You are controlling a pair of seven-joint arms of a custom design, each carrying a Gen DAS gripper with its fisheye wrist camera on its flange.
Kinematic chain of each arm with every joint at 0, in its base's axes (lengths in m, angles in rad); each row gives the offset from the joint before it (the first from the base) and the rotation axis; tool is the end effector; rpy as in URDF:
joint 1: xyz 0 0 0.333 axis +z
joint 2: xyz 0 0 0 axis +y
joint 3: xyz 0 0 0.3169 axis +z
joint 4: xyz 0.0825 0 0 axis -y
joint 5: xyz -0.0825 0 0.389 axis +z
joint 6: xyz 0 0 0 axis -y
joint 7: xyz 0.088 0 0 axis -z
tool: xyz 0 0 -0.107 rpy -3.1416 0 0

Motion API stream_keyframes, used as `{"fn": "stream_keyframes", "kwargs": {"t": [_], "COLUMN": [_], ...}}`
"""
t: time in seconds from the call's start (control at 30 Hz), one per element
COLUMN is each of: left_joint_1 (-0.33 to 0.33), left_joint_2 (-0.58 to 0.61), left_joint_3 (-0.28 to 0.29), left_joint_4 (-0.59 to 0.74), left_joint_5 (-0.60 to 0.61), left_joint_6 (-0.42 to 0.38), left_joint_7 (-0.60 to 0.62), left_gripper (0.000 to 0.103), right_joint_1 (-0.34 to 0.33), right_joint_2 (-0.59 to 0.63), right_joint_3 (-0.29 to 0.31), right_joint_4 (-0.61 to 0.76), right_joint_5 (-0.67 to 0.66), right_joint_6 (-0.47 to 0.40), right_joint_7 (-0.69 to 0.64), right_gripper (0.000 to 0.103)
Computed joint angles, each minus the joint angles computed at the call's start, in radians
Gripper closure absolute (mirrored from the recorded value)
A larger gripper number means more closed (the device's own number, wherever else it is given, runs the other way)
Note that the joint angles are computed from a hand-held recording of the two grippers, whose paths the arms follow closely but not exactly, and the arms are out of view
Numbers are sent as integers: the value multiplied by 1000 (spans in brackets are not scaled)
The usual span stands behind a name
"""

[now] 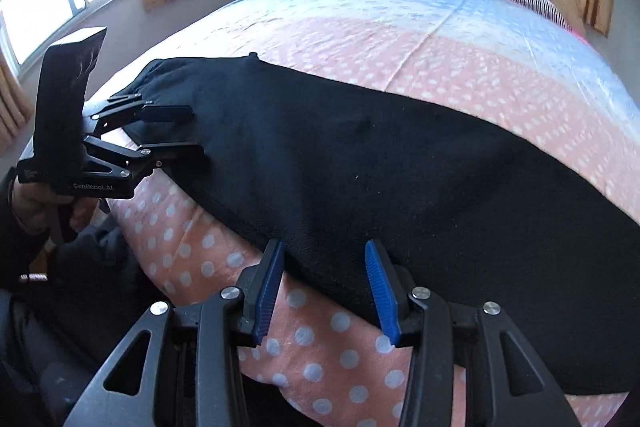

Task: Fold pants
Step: 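Open both grippers and lift them off the folded pants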

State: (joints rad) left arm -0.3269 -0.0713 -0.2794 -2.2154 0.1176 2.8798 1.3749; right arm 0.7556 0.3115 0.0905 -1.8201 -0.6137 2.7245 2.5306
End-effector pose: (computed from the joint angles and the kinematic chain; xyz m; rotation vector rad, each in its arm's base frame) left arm 0.4618 -0.3317 0.4910 -1.3272 2.2872 -0.8920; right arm 0.4377 0.5182 0.4284 -2.0553 1.4175 -0.4018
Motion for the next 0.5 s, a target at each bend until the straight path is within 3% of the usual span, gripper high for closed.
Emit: {"fn": "stream_keyframes", "kwargs": {"t": [0.1, 0.17, 0.3, 0.37, 0.5], "left_joint_1": [-5, -7, 24, 49, 71], "left_joint_2": [-5, -8, -21, -33, -46], "left_joint_3": [5, 9, -3, -20, -14], "left_joint_4": [-3, 1, 6, 10, -3], "left_joint_5": [-31, -53, 46, 150, 222], "left_joint_6": [-1, -10, -18, -39, -44], "left_joint_7": [21, 40, -52, -156, -214], "left_gripper": [28, 28, 23, 16, 12], "right_joint_1": [-23, -13, -24, -40, -78], "right_joint_2": [-15, -22, 2, 47, 190], "right_joint_3": [15, -6, -16, 0, 55], "right_joint_4": [-10, -1, 66, 140, 351], "right_joint_5": [53, 24, 11, 52, 219], "right_joint_6": [10, 7, 3, -12, -48], "right_joint_7": [-34, 0, 12, -45, -244], "right_gripper": [58, 58, 58, 58, 59]}}
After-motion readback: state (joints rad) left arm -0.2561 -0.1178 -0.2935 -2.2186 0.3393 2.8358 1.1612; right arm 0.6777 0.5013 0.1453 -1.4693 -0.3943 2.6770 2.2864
